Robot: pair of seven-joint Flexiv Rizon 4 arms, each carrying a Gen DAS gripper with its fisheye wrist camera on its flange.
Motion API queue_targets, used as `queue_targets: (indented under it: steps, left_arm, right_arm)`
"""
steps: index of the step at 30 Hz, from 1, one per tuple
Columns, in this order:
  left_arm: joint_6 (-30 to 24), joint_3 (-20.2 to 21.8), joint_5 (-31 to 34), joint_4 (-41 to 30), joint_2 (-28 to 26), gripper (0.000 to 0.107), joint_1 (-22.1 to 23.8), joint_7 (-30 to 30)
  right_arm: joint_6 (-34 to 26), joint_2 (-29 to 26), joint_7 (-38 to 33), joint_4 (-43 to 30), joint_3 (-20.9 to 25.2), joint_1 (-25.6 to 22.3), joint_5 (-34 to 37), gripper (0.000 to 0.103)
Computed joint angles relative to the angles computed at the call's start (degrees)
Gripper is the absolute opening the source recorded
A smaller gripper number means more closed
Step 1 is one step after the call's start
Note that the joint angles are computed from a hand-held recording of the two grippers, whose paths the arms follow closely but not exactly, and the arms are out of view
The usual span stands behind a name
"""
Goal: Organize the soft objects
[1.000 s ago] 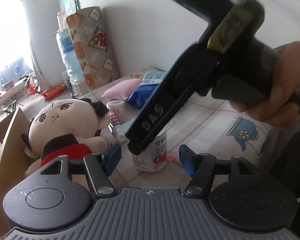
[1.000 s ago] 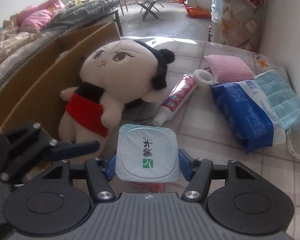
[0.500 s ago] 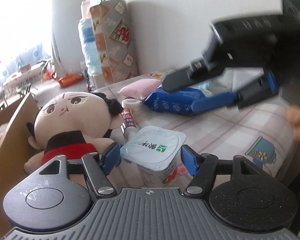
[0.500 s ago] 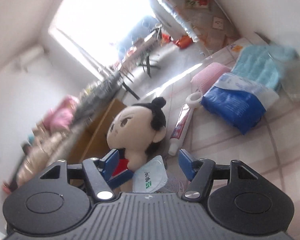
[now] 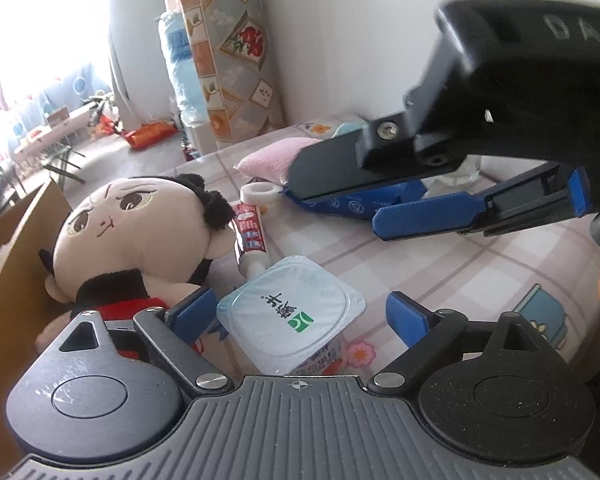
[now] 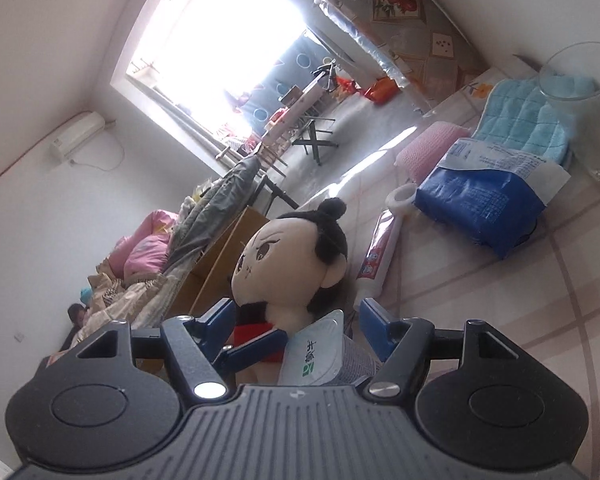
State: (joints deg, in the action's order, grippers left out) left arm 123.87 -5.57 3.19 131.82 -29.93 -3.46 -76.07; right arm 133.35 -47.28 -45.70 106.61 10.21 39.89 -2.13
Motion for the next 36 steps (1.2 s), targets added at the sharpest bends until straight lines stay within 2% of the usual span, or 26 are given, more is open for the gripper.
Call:
queue_targets:
  steps: [1,3,4,5,6,7,10,12,15,18,21,23,25,27,31,34,36]
  left_arm:
    - [0.7,1.4,-1.6,0.0,-0.2,0.076,-1.9,0.7]
    - [3.5,4.4,-6.8,0.3,-1.2,0.075,-6.5,3.9]
    - [3.6,5.2,-6.3,0.2,-1.2,0.074,-7.0,4.0]
    - [3.7,4.7,-6.3,0.3,-1.2,0.065,-6.6,4.2]
    - [4.2,4.3,-5.9,0.5,-1.3,0.047,-6.1,4.4]
    - [5.5,3.5,-3.8,0.7,-1.5,0.046,-4.6,4.4]
    - [5.1,-3.1,8.0,1.4,-0.5,0.046,5.0,1.2]
    - [4.1,-6.0,12.9,1.7,-0.3,0.046,8.8,-0.8]
    - [5.0,-4.8,13.4,2.5,0.2,0.05,7.9,-0.8]
    - [6.0,-3.8,12.3,3.9,1.1,0.064,7.7,-2.5]
    - [6.2,-3.6,11.6,5.2,1.9,0.068,8.1,-5.1]
    - [6.9,-2.4,9.9,5.5,1.6,0.068,6.7,-5.7]
    - [7.3,0.6,5.1,5.5,0.9,0.068,2.3,-4.2]
    - [7.4,2.0,1.7,5.1,-0.1,0.068,-0.1,-3.2]
    - [8.0,0.7,1.4,3.4,-2.2,0.068,0.8,-4.4]
    - [9.6,1.1,0.7,2.5,-3.6,0.067,0.0,-4.2]
    - [9.4,-0.7,2.9,2.0,-3.9,0.066,2.5,-6.0]
  right_arm:
    - [0.3,-0.1,-0.2,0.0,0.0,0.0,0.0,0.072]
    - [0.8,-0.1,-0.4,-0.1,-0.1,0.3,0.5,0.072]
    - [1.2,-0.2,-0.4,0.0,0.0,0.2,0.4,0.072]
    - [1.5,-0.3,-0.3,0.1,0.1,0.1,0.5,0.072]
    - [1.7,-0.3,-0.3,0.2,0.1,0.1,0.7,0.072]
    - [1.8,-0.2,-0.3,0.3,0.1,0.2,1.0,0.072]
    - [1.8,-0.2,-0.1,0.4,0.0,0.3,1.9,0.072]
    - [1.9,-0.1,0.1,0.6,0.0,0.4,2.5,0.072]
    - [2.5,-0.1,0.3,0.9,0.0,0.5,3.2,0.072]
    - [3.2,-0.2,0.6,1.0,0.1,0.4,3.5,0.072]
    - [3.2,-0.4,1.2,0.9,0.4,0.0,2.9,0.072]
    - [3.2,-0.6,1.5,0.6,0.5,-0.2,2.1,0.072]
    - [2.6,-0.9,2.1,0.2,1.0,-0.8,0.3,0.072]
    - [0.9,-1.3,3.4,-0.6,1.6,-1.7,-1.9,0.072]
    - [-4.6,-3.5,9.5,-3.5,4.5,-5.8,-9.1,0.072]
    - [-8.7,-4.5,12.6,-5.3,5.2,-7.1,-12.7,0.072]
    - [-8.2,-5.5,13.9,-5.6,6.8,-8.8,-15.8,0.072]
